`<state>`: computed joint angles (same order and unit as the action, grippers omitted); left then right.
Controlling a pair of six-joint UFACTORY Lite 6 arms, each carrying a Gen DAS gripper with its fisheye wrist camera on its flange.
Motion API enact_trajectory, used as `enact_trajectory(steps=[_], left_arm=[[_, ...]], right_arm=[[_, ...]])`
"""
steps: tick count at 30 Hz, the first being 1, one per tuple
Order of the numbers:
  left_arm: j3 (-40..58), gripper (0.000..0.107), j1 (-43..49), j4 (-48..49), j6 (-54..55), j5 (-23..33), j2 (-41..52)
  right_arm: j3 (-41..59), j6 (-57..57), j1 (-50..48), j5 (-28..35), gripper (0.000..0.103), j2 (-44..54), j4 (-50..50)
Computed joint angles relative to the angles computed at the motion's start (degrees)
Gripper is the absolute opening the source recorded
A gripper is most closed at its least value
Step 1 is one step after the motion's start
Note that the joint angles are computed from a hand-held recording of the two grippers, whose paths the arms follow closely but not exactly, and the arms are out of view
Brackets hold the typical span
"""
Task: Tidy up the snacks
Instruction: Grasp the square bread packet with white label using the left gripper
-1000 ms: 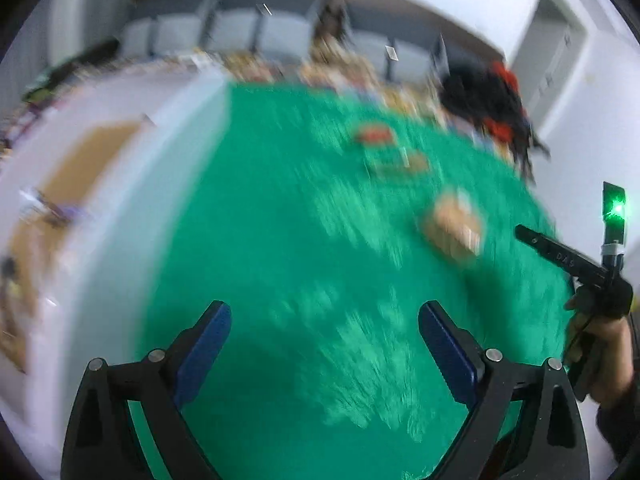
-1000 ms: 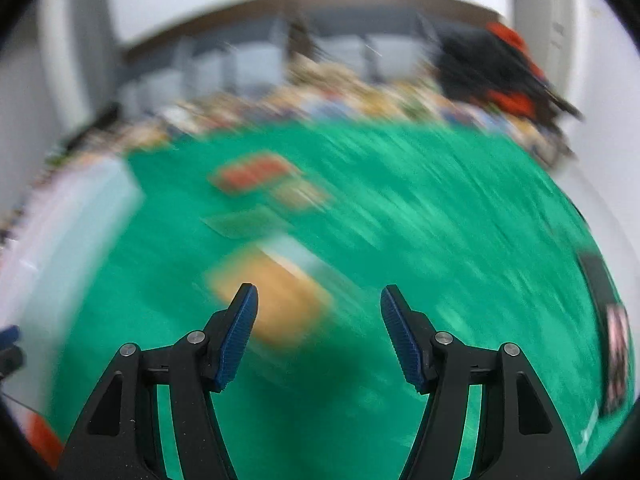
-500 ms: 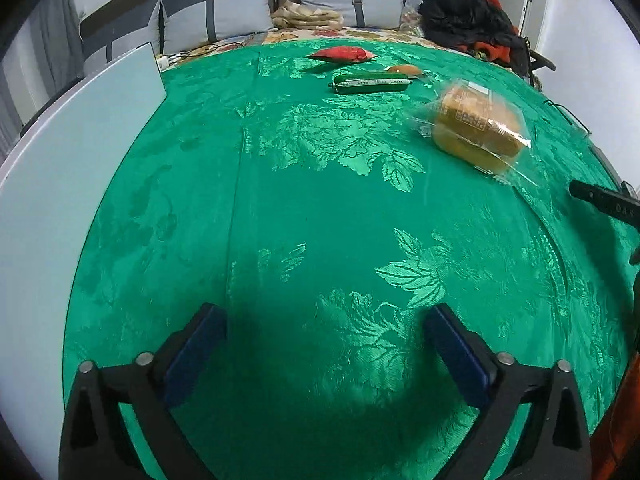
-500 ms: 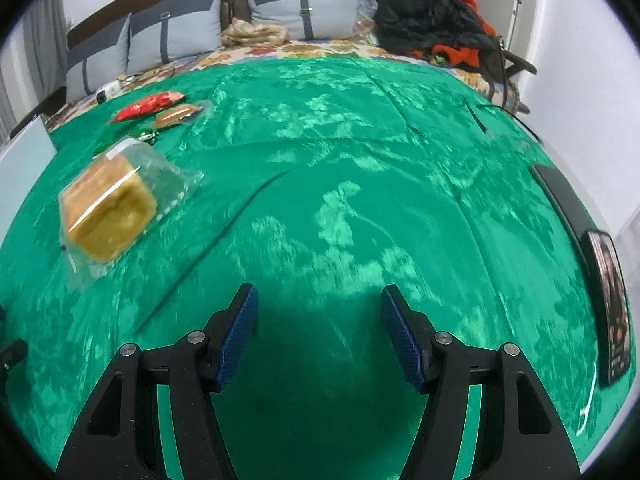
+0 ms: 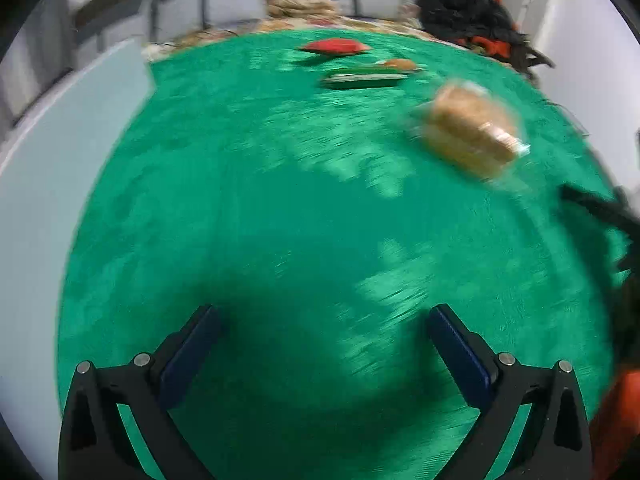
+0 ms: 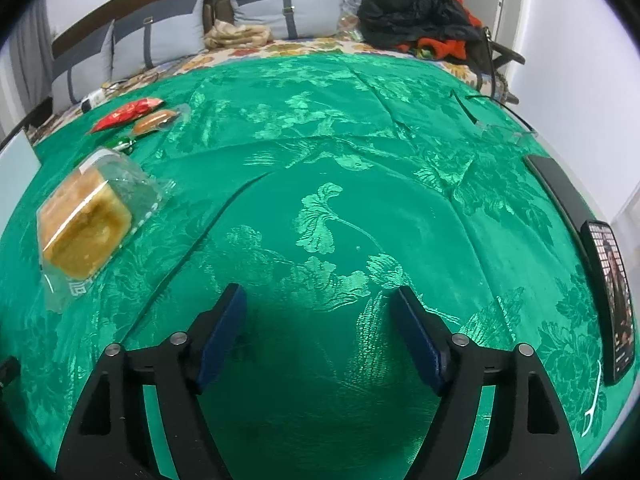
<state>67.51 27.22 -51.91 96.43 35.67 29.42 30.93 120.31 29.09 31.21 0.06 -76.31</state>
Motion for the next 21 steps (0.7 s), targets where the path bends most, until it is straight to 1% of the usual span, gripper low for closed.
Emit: enact_trajectory(steps=[1, 4, 8, 10, 12, 15, 19, 20, 21], left_arm=[[2.0, 0.102, -0.9, 1.1, -2.1, 4.0, -0.3], [5.5, 0.102, -5.2, 0.8, -3.5, 11.6, -2.7], [11.7, 0.102, -13.6, 2.4, -8.4, 14.2, -3.0], [18.9, 0.102, -18.6, 6.8, -16.0, 15.8, 1.0], [26.0, 0.102, -22.7, 11.9, -23.6, 15.8, 6.0], [32.7, 0.102, -27.6, 19.6, -33.4, 11.8, 12.8], [34.0, 0.102, -29.7, 24.5, -39.2, 9.1, 17.1], [33.5, 0.101, -29.9, 24.6, -39.5, 8.1, 17.1], [31.9, 0.096, -29.9, 23.7, -38.3, 6.2, 16.3]], right_arm=[[0.0, 0.1, 0.0, 0.0, 0.079, 0.0, -0.1], [-0.1, 0.2, -0.1, -0.1, 0.079, 0.0, -0.2], [-0.1, 0.1, -0.2, -0.1, 0.079, 0.0, -0.2], [-0.1, 0.1, -0.2, -0.1, 0.079, 0.0, -0.2], [-0.1, 0.1, -0.2, -0.2, 0.080, 0.0, -0.2], [-0.1, 0.1, -0.2, -0.2, 0.080, 0.0, -0.2], [-0.1, 0.0, -0.3, -0.2, 0.080, 0.0, -0.2], [-0.1, 0.0, -0.3, -0.2, 0.080, -0.1, -0.2], [-0.2, 0.1, -0.4, -0.3, 0.080, -0.1, -0.3]])
